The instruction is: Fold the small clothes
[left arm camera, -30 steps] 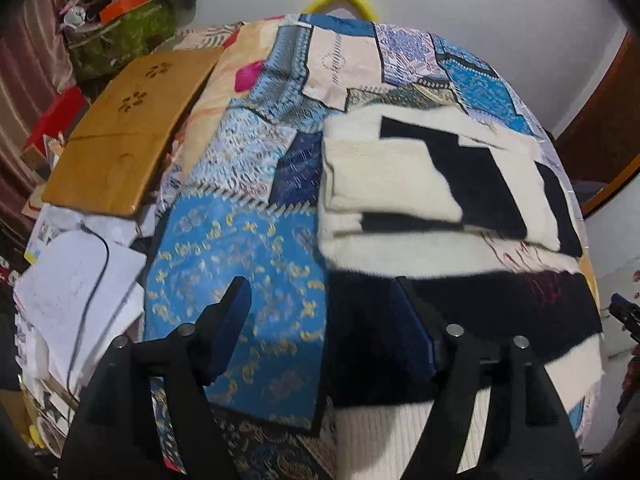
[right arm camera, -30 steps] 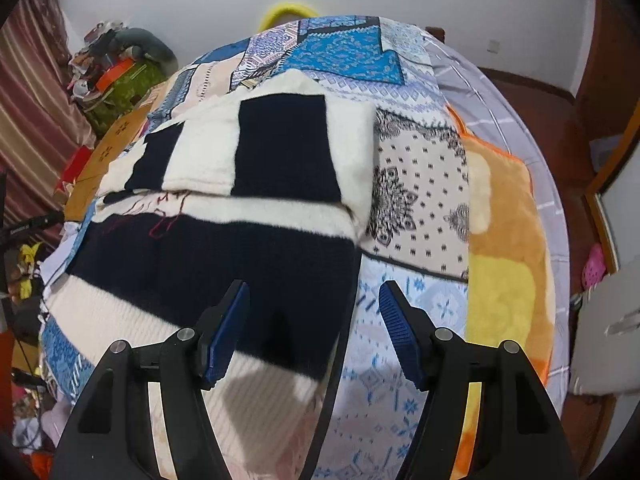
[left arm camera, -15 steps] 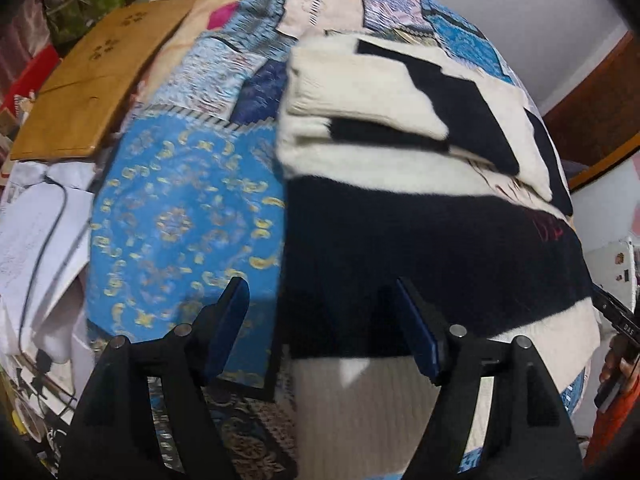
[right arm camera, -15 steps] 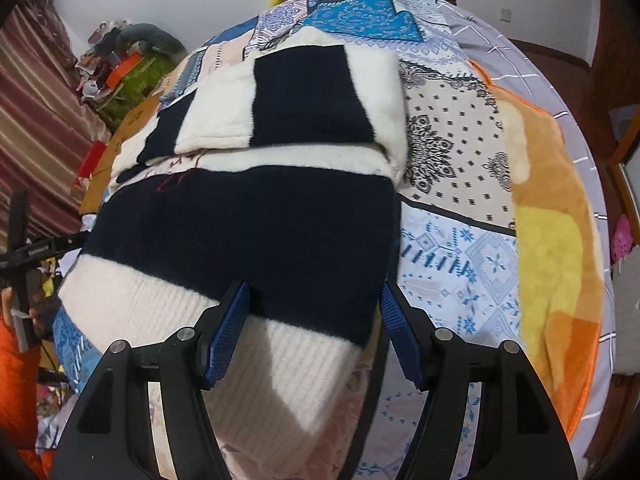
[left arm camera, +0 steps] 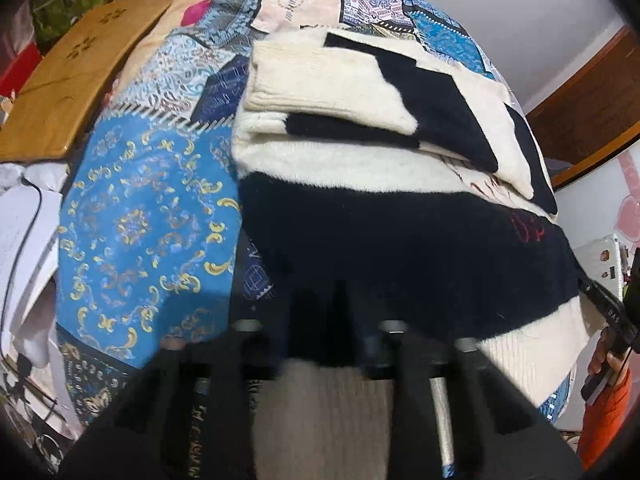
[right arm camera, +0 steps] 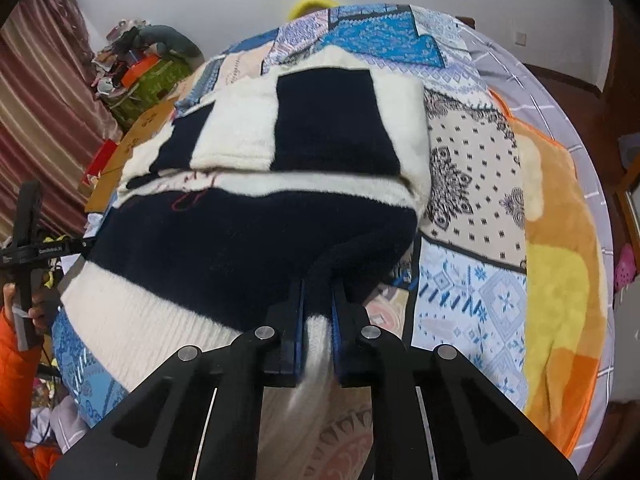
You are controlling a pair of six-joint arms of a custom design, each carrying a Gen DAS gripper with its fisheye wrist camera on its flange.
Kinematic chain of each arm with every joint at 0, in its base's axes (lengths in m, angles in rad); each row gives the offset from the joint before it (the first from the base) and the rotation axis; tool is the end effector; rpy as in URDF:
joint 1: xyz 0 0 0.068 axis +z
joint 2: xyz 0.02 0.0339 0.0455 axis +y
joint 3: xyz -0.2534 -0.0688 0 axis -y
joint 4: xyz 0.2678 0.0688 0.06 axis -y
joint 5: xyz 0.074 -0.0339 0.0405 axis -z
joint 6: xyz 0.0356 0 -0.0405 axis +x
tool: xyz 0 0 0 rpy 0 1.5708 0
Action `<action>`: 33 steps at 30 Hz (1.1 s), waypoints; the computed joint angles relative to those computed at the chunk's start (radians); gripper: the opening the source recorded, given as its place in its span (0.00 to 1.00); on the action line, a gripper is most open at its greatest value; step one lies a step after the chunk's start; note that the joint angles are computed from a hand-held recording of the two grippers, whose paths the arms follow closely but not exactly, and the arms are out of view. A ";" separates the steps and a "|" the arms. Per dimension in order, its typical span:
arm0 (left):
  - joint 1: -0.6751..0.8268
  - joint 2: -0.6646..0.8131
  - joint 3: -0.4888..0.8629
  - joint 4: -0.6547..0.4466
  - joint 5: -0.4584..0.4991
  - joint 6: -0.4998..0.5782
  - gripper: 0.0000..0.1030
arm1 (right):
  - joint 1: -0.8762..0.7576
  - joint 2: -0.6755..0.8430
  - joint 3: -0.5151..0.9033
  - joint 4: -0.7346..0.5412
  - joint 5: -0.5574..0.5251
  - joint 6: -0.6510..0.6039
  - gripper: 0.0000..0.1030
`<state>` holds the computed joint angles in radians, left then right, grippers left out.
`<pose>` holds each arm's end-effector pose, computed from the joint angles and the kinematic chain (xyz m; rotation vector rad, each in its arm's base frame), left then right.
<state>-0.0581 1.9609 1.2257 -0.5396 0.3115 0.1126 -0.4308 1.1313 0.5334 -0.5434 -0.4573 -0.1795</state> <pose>0.3854 -0.0333 0.1095 0.3048 2.7917 -0.4293 0.1987 -0.0740 0.1453 0.1928 2.5678 0.4023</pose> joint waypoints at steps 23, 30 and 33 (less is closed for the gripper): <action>-0.021 0.093 0.372 0.053 -0.024 -0.155 0.07 | 0.018 0.163 0.248 0.202 0.065 0.100 0.08; -0.029 0.233 0.507 0.081 -0.143 -0.190 0.00 | 0.034 0.320 0.299 0.292 0.110 0.115 0.08; -0.020 0.332 0.612 0.013 -0.135 -0.178 0.00 | 0.038 0.407 0.321 0.312 0.131 0.110 0.08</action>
<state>-0.0779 2.2932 1.8373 -0.5262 0.1761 -0.0659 -0.3926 1.5381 0.8547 -0.2313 -0.3261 -0.0700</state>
